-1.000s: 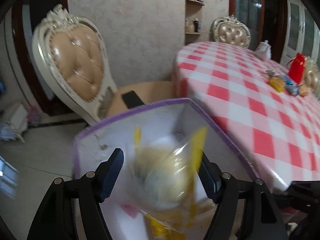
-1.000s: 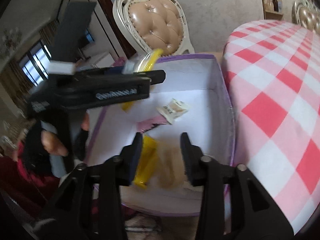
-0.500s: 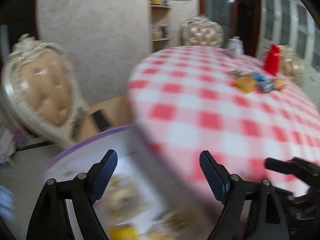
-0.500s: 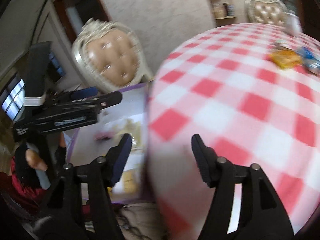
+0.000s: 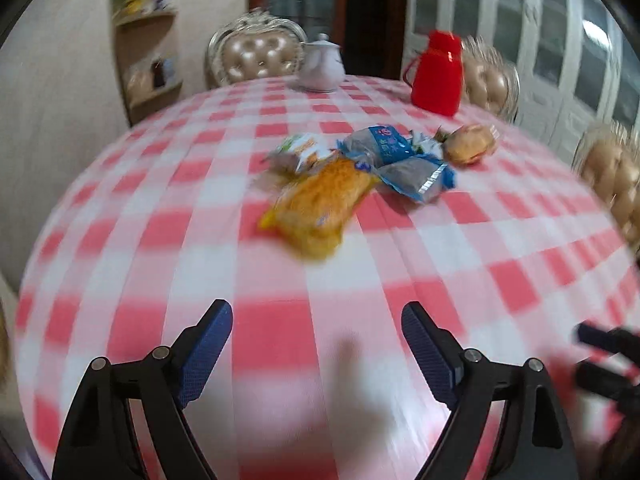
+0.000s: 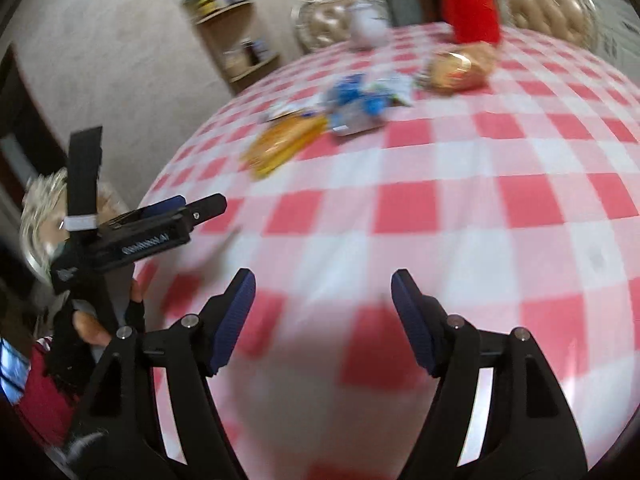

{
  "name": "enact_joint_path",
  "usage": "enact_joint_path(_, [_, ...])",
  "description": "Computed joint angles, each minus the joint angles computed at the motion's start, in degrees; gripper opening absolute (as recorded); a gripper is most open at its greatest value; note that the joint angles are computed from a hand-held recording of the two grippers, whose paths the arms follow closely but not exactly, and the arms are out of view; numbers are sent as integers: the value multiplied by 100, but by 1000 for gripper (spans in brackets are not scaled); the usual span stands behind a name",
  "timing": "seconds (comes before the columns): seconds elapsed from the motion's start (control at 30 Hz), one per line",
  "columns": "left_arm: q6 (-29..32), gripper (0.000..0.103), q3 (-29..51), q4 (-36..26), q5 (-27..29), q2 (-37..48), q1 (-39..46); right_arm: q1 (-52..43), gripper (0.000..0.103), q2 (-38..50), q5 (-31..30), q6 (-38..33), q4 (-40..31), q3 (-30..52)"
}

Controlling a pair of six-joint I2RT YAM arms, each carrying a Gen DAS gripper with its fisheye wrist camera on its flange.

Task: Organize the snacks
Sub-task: 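Move both open tools back over the snack pile, then grasp the blue cartoon bag with the right tool while the left tool grasps a yellow bread bag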

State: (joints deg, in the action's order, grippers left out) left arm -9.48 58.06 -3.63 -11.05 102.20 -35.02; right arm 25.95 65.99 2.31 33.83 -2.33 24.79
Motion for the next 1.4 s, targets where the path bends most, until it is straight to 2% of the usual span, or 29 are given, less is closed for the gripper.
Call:
enact_joint_path(0.1, [355, 87, 876, -204, -129, 753, 122, -804, 73, 505, -487, -198, 315, 105])
enact_joint_path(0.17, [457, 87, 1430, -392, 130, 1183, 262, -1039, 73, 737, -701, -219, 468, 116])
enact_joint_path(0.23, [607, 91, 2076, -694, 391, 1661, 330, -1024, 73, 707, -646, -171, 406, 75])
enact_joint_path(0.3, [823, 98, 2514, -719, 201, 2021, 265, -935, 73, 681, -467, -237, 423, -13])
enact_joint_path(0.37, [875, 99, 2847, -823, 231, 2230, 252, -854, 73, 616, -357, -276, 441, -64])
enact_joint_path(0.43, [766, 99, 2947, -651, 600, 2283, 329, -821, 73, 609, -312, -272, 491, -101])
enact_joint_path(0.47, [718, 96, 2946, -582, 711, 2284, 355, -802, 73, 634, -283, -264, 474, -88])
enact_joint_path(0.57, [739, 62, 2874, -441, 736, 2250, 365, -772, 73, 645, -195, -252, 537, -113])
enact_joint_path(0.6, [762, 57, 2784, -396, 776, 2195, 384, -772, 73, 642, -173, -227, 610, -138])
enact_joint_path(0.7, [947, 57, 2688, -541, 1416, 2134, 514, -940, 73, 1059, -305, -283, 723, 177])
enact_joint_path(0.73, [1185, 57, 2674, -690, 1685, 2114, 513, -1013, 73, 1341, -305, -288, 685, 453])
enact_joint_path(0.83, [1575, 57, 2578, -829, 1999, 2034, 416, -1117, 73, 2197, -87, -309, 865, 1287])
enact_joint_path(0.9, [1436, 58, 2575, -851, 2304, 2005, 504, -1268, 73, 2889, -315, -58, 905, 1982])
enact_joint_path(0.97, [1211, 58, 2611, -889, 2597, 1995, 670, -1256, 73, 3374, -274, 106, 910, 2507])
enact_joint_path(1.13, [347, 63, 2405, -421, 2737, 1796, 1176, -961, 73, 4566, 665, 288, 71, 4122])
enact_joint_path(1.2, [-118, 66, 2306, -195, 2961, 1756, 1416, -930, 74, 4949, 793, 397, -326, 4652])
enact_joint_path(1.3, [-573, 67, 2193, 125, 3359, 1737, 1646, -728, 74, 5311, 1421, 126, -934, 5271])
enact_joint_path(1.33, [-636, 67, 2162, 200, 3423, 1726, 1670, -693, 65, 5321, 1486, 39, -961, 5280])
enact_joint_path(1.4, [-641, 68, 2109, 301, 3447, 1694, 1656, -609, 58, 5151, 1554, -205, -853, 5021])
